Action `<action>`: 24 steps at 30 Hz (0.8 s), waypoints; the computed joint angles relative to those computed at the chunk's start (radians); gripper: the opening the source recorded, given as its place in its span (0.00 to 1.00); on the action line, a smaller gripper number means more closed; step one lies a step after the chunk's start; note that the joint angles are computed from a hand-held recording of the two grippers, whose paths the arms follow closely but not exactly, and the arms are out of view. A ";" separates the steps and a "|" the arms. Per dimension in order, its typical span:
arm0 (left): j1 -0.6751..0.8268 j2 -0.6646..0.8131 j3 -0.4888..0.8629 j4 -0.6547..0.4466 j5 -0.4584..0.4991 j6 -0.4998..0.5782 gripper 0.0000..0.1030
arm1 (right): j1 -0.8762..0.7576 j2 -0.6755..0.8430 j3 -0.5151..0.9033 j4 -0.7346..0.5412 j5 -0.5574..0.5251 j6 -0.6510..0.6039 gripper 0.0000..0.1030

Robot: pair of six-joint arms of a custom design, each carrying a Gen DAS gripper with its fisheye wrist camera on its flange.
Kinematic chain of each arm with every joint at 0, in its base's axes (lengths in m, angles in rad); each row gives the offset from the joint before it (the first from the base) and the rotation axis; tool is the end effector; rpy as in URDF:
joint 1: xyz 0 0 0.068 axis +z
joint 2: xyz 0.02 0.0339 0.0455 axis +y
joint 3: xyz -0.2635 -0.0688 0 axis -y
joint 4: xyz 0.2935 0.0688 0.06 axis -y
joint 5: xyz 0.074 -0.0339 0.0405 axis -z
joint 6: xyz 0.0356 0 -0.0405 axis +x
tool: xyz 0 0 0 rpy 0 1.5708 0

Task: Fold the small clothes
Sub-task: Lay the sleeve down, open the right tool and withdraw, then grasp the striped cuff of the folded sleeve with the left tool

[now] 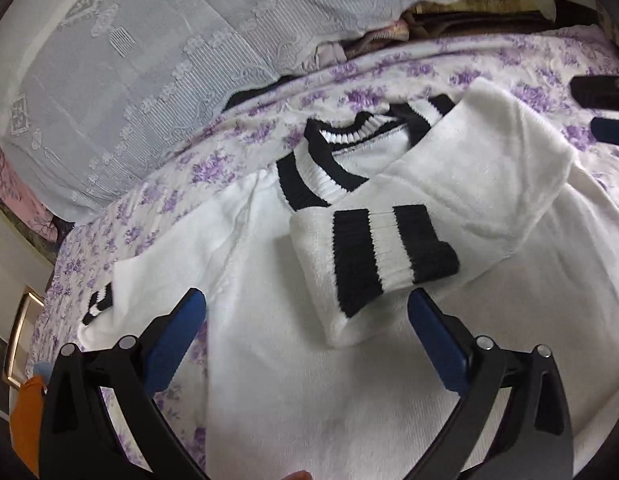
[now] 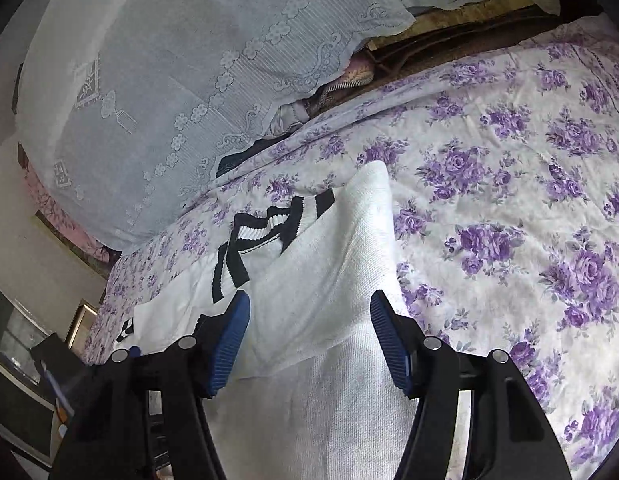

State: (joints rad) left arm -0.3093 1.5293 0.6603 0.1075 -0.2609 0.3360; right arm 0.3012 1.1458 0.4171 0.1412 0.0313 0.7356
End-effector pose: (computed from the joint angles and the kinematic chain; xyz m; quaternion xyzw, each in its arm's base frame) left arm 0.3103 -0.0895 0.1166 0.2404 0.8806 0.1248 0.3887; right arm 0.2500 0.0765 0.1421 0.1972 0.8591 0.2219 0.4168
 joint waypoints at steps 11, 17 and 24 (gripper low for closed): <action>0.259 0.095 0.210 -0.140 0.179 -0.275 0.72 | 0.011 0.036 0.014 -0.011 0.056 -0.013 0.61; 0.457 0.234 0.281 -0.279 0.556 -0.293 0.72 | 0.039 0.127 0.036 0.034 0.008 0.001 0.59; 0.457 0.251 0.290 -0.313 0.640 -0.270 0.88 | 0.017 0.160 0.035 0.081 -0.116 0.045 0.47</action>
